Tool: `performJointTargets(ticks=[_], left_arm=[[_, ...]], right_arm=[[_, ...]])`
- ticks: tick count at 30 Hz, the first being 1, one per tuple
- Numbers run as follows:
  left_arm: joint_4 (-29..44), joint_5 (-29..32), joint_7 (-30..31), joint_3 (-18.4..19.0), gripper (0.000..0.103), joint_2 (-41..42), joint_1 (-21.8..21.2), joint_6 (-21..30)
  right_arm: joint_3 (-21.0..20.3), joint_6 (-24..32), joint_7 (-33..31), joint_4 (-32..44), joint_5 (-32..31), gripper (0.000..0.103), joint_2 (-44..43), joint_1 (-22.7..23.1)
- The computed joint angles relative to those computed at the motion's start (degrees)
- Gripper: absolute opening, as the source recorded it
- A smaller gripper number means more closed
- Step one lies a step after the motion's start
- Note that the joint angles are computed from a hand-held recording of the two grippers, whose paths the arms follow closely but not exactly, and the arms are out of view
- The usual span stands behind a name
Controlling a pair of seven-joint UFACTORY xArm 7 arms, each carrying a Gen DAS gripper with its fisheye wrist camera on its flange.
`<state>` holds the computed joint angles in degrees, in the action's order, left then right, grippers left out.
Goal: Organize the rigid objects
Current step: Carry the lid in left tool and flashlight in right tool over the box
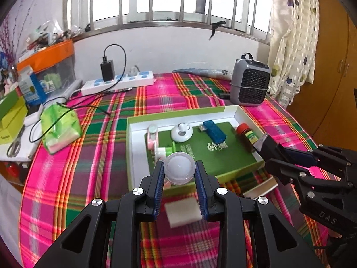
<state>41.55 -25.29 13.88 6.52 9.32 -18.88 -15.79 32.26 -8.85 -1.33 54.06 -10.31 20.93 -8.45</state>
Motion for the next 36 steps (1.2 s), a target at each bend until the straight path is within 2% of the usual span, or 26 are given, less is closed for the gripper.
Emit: performJointTargets(ticks=[5, 7, 9, 14, 16, 22, 29, 36], left_arm=[[3.4, 2.8, -2.2, -1.0, 0.026, 2.5, 1.6, 1.1], [4.5, 4.3, -3.3, -0.9, 0.026, 3.3, 1.7, 1.6], [5.7, 5.4, -4.3, -0.1, 0.026, 4.3, 1.1, 2.0], [8.3, 9.3, -8.0, -0.6, 0.026, 6.5, 2.5, 3.1], [9.4, 10.3, -9.3, 0.2, 0.026, 7.4, 1.9, 3.8], [12.4, 13.6, -12.6, 1.6, 0.026, 10.1, 1.1, 5.1], [15.8, 17.4, -16.2, 1.0, 0.026, 13.2, 2.1, 7.0], [18.6, 20.7, -19.0, 0.8, 0.026, 15.8, 2.7, 8.9]], right_arm=[[-3.1, 1.7, -0.4, 3.8, 1.6, 0.029, 1.9, 2.9], [-6.5, 2.3, -0.7, 5.8, 2.9, 0.029, 2.6, 6.3], [-7.1, 3.2, -1.5, 7.4, 3.9, 0.029, 3.5, 6.9], [-11.3, 5.0, -2.9, 11.3, 6.8, 0.029, 5.6, 11.2], [-13.5, 6.0, -3.2, 13.2, 7.8, 0.029, 6.6, 13.2], [-16.1, 9.1, -4.6, 18.2, 10.3, 0.029, 9.6, 15.8], [-18.8, 14.2, -6.1, 25.8, 12.2, 0.029, 14.0, 18.6], [-18.3, 18.1, -7.8, 30.9, 14.7, 0.029, 17.6, 18.4]])
